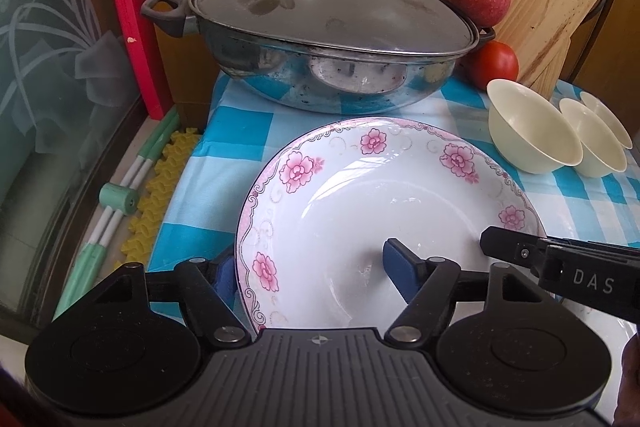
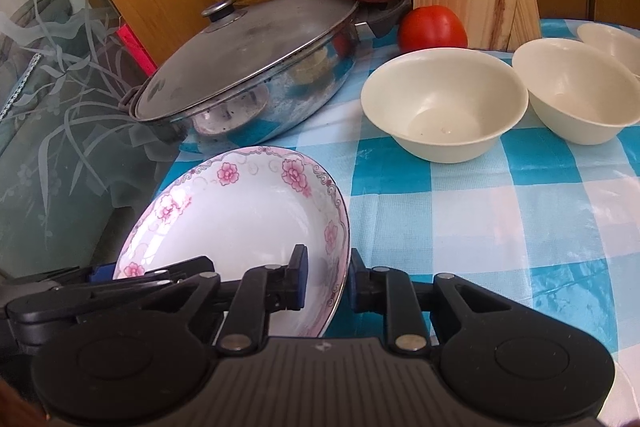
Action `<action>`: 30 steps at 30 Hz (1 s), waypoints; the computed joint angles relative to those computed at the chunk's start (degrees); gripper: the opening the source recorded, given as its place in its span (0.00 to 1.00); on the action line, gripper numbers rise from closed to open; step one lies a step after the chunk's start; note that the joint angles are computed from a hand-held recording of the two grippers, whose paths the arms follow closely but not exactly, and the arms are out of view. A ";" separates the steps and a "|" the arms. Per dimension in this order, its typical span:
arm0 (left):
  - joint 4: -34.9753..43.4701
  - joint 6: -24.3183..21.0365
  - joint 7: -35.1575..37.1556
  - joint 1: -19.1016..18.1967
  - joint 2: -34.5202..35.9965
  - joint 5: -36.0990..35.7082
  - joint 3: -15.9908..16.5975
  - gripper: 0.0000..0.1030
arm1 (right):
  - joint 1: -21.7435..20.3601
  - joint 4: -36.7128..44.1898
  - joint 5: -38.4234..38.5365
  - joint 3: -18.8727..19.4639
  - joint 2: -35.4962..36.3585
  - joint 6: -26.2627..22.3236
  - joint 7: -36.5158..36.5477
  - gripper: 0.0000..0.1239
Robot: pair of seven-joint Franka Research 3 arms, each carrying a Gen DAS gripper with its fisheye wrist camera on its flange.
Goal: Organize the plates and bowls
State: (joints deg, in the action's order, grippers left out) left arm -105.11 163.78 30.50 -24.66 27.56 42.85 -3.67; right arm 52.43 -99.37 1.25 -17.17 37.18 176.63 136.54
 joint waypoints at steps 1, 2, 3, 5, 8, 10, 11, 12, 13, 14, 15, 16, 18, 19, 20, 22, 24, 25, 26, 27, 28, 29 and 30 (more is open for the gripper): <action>0.10 -0.35 -0.54 -0.39 0.05 0.37 0.42 0.82 | 0.41 -0.18 0.09 -0.43 0.09 0.46 0.42 0.17; 0.20 -0.78 -1.25 -0.81 0.08 0.91 0.89 0.86 | 0.61 -0.33 0.05 -0.64 0.16 0.80 0.34 0.17; 0.21 -0.77 -1.47 -0.75 0.14 1.11 0.91 0.87 | 0.69 -0.36 0.02 -0.73 0.18 0.80 0.04 0.17; 0.50 -0.89 -2.02 -0.77 0.39 1.52 1.06 0.91 | 0.29 -0.57 0.44 -0.28 0.10 1.34 -0.46 0.18; 0.89 -0.76 -1.36 -0.19 0.67 1.36 0.31 0.83 | 1.19 0.03 0.85 -1.18 0.65 1.20 -0.74 0.20; 1.10 -0.78 -0.59 -0.37 0.67 1.15 0.05 0.80 | 3.29 0.84 0.27 -3.49 1.24 -0.18 0.01 0.22; 1.18 -0.99 -1.05 -0.57 0.67 1.08 0.20 0.79 | 3.63 1.00 0.00 -3.92 1.36 -0.47 0.46 0.22; 1.18 -1.16 -1.07 -0.40 0.62 0.57 -0.02 0.78 | 3.48 0.84 0.16 -3.81 1.23 -0.40 1.14 0.20; 1.03 -1.31 -1.80 -0.78 0.40 0.94 0.41 0.76 | 2.86 0.51 0.49 -3.14 0.89 -0.20 1.58 0.18; 0.75 -0.95 -1.65 -0.48 0.26 0.77 0.18 0.76 | 2.44 0.01 0.45 -2.73 0.53 0.31 1.60 0.18; 0.49 -0.53 -1.58 -0.19 0.13 0.50 -0.02 0.76 | 2.86 -0.27 0.11 -3.24 0.43 0.68 1.66 0.17; 0.35 -0.29 -1.66 -0.12 0.03 0.40 -0.03 0.76 | 3.55 -0.51 -0.13 -4.07 0.38 1.01 1.91 0.16; 0.16 -0.25 -1.95 -0.21 -0.25 0.42 0.14 0.75 | 3.61 -0.59 -0.01 -4.15 0.17 1.22 1.86 0.16; 0.17 -0.30 -2.20 -0.34 -0.33 0.59 0.28 0.75 | 3.59 -0.83 0.17 -4.11 0.00 1.60 1.89 0.16; 0.11 -0.24 -2.30 -0.36 -0.40 0.73 0.33 0.75 | 3.49 -0.88 0.39 -3.97 -0.10 1.80 1.78 0.16; -0.08 -0.02 -2.40 -0.16 -0.52 0.58 0.17 0.75 | 3.75 -1.12 0.64 -4.21 -0.21 2.22 1.45 0.16; 0.01 -0.18 -2.24 -0.24 -0.47 0.78 0.20 0.75 | 4.32 -1.10 0.77 -4.72 -0.15 1.76 1.11 0.16; -0.10 -0.36 -2.66 -0.48 -0.58 1.03 0.40 0.75 | 4.35 -1.25 0.94 -4.63 -0.27 1.62 1.12 0.16; -0.09 -0.50 -2.72 -0.54 -0.59 1.18 0.39 0.75 | 4.32 -1.28 0.81 -4.55 -0.36 1.34 0.87 0.16; -0.10 -0.45 -2.58 -0.44 -0.60 1.23 0.27 0.75 | 4.42 -1.37 0.77 -4.66 -0.41 1.30 0.95 0.16; -0.19 -0.25 -2.49 -0.29 -0.64 1.16 0.13 0.75 | 4.53 -1.64 0.82 -4.77 -0.54 1.59 1.16 0.16; -0.33 -0.04 -2.27 -0.07 -0.69 0.95 -0.08 0.75 | 4.72 -2.01 0.78 -4.97 -0.75 1.86 1.18 0.16; -0.45 0.20 -2.09 0.10 -0.73 0.71 -0.25 0.75 | 5.18 -2.28 0.85 -5.49 -0.84 2.04 1.43 0.16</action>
